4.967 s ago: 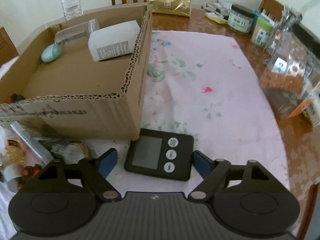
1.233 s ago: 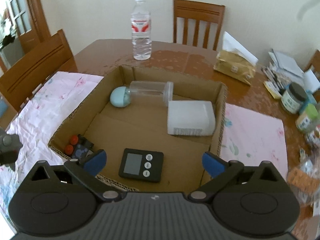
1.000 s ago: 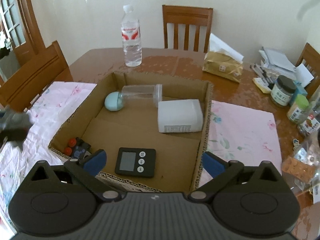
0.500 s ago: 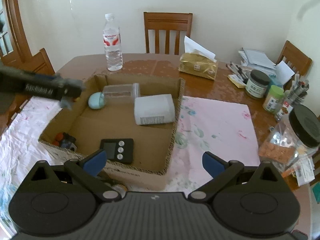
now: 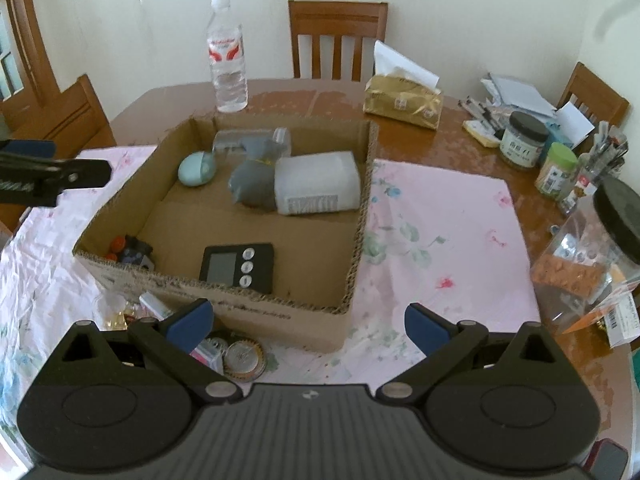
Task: Organize rigid objects
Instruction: 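Lower the grey elephant into the cardboard box and open the left gripper, then move the left gripper to the gold capsule bottle while the right approaches the red truck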
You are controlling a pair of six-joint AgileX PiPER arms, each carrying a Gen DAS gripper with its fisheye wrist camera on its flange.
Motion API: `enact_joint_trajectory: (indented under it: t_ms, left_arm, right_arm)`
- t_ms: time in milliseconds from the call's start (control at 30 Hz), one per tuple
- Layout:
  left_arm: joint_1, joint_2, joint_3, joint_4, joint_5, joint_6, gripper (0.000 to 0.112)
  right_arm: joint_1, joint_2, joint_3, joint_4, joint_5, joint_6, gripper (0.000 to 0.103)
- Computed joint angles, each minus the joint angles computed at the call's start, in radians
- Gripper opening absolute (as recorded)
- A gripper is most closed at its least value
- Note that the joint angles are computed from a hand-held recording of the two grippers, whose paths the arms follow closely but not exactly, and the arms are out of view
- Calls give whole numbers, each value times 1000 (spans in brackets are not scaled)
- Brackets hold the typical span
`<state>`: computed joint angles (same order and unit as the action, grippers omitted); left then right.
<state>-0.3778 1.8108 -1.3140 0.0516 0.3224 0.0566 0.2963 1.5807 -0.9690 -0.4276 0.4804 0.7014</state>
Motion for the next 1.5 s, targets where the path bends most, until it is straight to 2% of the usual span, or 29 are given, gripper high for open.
enact_joint_trajectory:
  t_ms: [133,233,433,567,700,800,1000,1300,1500]
  left_arm:
    - [5,-59,117,138,-63,-139,102]
    - [6,-94,191,319,-85,-314,102]
    - [38,-134,290,440,-106,-451,102]
    - [78,-155,328,316,-116,-348,102]
    - [106,-174,362,270,-125,-293,102]
    - [122,-185,377,288,-127,-303,102]
    - [152,-191,391,184,-126,-200,102]
    - [145,-179,380,60,-131,-68,102]
    - [121,-172,372,7,-131,-3,102]
  right_arm:
    - [25,34,-6,30,7,3,103]
    - [46,53,-8,50,16,11,103]
    - [56,113,-30,187,-1,-42,103]
    - [51,175,-75,278,-8,-39,103]
    - [70,244,-127,266,3,48,103]
    - [97,287,-157,221,28,120,103]
    - [162,331,-190,83,101,225,103]
    - [167,246,-55,2,128,244,103]
    - [139,158,40,80,138,144,103]
